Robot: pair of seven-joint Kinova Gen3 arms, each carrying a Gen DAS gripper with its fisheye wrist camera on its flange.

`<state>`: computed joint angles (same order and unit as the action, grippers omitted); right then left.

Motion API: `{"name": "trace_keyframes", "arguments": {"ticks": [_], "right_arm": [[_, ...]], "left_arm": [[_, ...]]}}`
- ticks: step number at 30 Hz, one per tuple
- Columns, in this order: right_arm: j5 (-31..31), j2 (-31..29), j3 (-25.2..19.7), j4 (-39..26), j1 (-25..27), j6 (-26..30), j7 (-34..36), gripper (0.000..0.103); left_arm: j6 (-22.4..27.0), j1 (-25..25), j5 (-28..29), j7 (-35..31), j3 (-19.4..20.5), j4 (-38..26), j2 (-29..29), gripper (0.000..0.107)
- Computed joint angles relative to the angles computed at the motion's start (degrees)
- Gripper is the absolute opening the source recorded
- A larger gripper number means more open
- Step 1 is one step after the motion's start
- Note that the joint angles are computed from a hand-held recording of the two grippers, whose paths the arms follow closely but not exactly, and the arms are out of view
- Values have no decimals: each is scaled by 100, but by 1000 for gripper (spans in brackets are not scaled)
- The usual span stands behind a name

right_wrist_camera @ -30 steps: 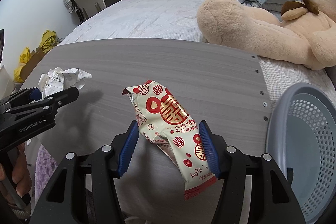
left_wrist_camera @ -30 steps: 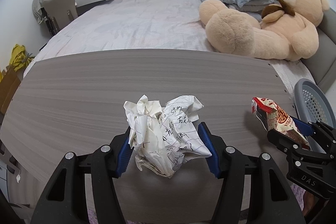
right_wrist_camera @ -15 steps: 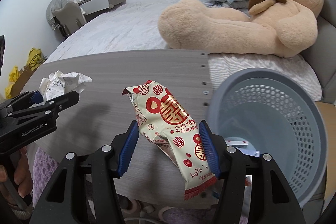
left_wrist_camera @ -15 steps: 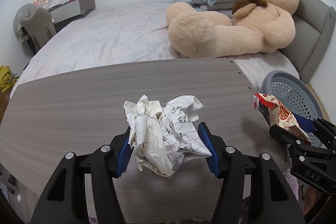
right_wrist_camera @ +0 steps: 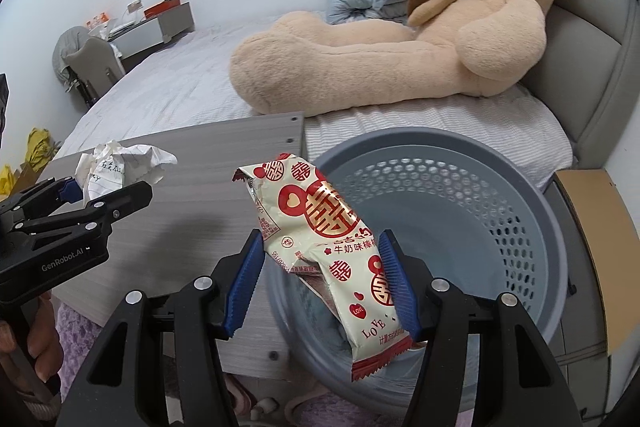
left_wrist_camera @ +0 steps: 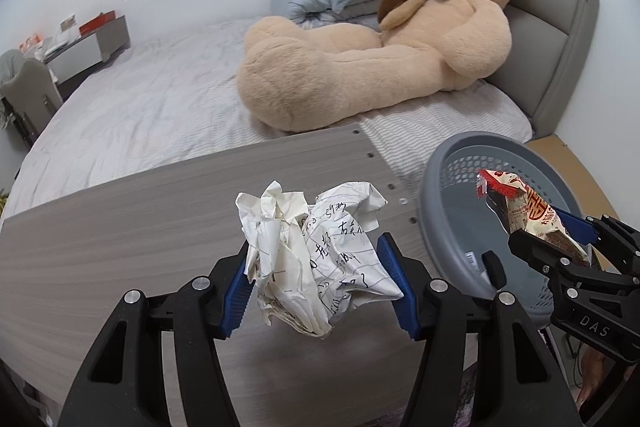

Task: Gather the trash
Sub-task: 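Carry the crumpled paper and snack wrapper over the wastebasket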

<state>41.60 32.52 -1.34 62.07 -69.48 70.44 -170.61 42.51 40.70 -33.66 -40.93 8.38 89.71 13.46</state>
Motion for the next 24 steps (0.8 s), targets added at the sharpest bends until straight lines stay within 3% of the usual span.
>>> {"name": "trace_keyframes", "arguments": {"ticks": [24], "right_arm": [[300,-896,-416,1536,548,-131,-1147,57]], "left_arm": [[372,566,689,-1284,-170,-1633,1117,58]]}}
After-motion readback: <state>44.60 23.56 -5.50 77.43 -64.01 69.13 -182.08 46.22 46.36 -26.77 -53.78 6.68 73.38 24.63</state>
